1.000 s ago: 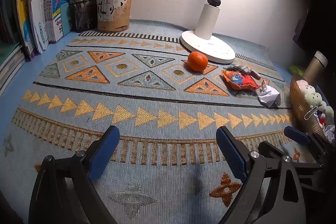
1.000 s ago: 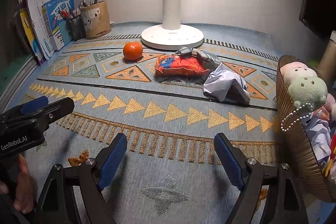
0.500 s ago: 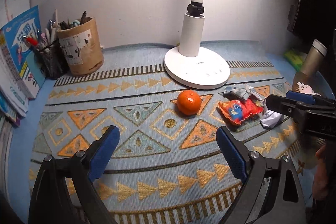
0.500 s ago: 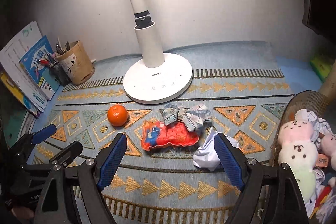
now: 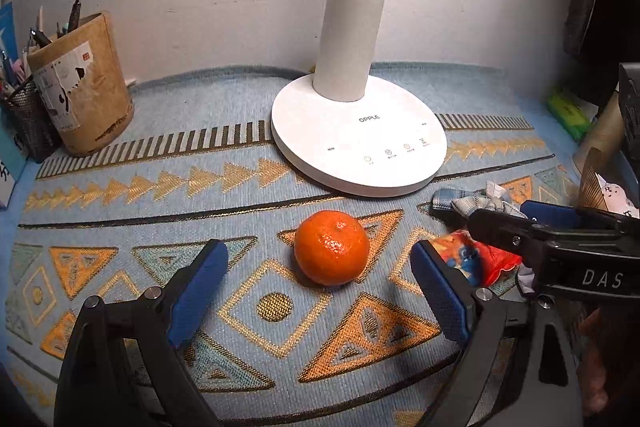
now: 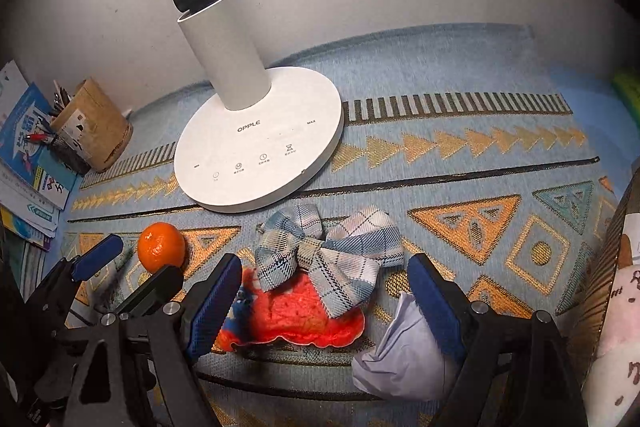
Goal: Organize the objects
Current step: 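Grasp the tangerine with the left tool while the right tool grasps the plaid bow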
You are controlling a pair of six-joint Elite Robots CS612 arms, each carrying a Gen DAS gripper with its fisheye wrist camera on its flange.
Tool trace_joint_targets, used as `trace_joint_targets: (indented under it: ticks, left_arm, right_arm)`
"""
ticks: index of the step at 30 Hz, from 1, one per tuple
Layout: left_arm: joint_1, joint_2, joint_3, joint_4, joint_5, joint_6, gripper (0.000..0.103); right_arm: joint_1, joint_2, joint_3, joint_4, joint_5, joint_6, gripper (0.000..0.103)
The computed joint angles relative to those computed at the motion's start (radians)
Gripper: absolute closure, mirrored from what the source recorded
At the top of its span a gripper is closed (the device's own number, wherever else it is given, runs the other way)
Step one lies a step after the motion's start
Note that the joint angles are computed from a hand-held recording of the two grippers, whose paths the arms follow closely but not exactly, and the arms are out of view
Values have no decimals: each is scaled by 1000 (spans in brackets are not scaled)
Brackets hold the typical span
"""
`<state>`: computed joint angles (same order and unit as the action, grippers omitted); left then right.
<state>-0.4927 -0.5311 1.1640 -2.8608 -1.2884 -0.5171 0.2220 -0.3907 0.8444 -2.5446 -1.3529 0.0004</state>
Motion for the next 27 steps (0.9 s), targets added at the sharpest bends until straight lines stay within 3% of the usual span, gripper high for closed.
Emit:
trace_joint_targets:
  ticks: [3,4,5,7,8,9,12,15,22,27]
  left_arm:
    - [-2,11,-20,13,4,13,18]
    - [-2,16,-27,20,6,20,26]
    - [-4,19,-33,30,11,31,40]
    - [-5,25,-44,51,14,35,51]
    - [-4,26,-45,50,8,37,63]
    - [-2,26,-45,49,3,36,66]
    - [-1,23,-34,20,1,31,67]
    - [-4,10,-12,-2,14,20,67]
    - [-23,-74,119,-85,35,-25,67]
    - [-62,-149,253,-119,86,-122,67]
  right_arm:
    - [1,10,-9,-11,-7,5,26]
    - [3,12,-9,-14,-8,-1,30]
    - [3,11,-6,-24,-10,-5,34]
    - [5,10,3,-50,-6,-20,47]
    - [7,8,9,-62,-4,-29,55]
    - [8,7,12,-73,-6,-37,57]
    - [12,-1,34,-117,-17,-54,63]
    - [7,-26,78,-175,19,-50,64]
    - [-6,-165,314,-342,93,-87,64]
    - [-9,-242,483,-375,146,-77,64]
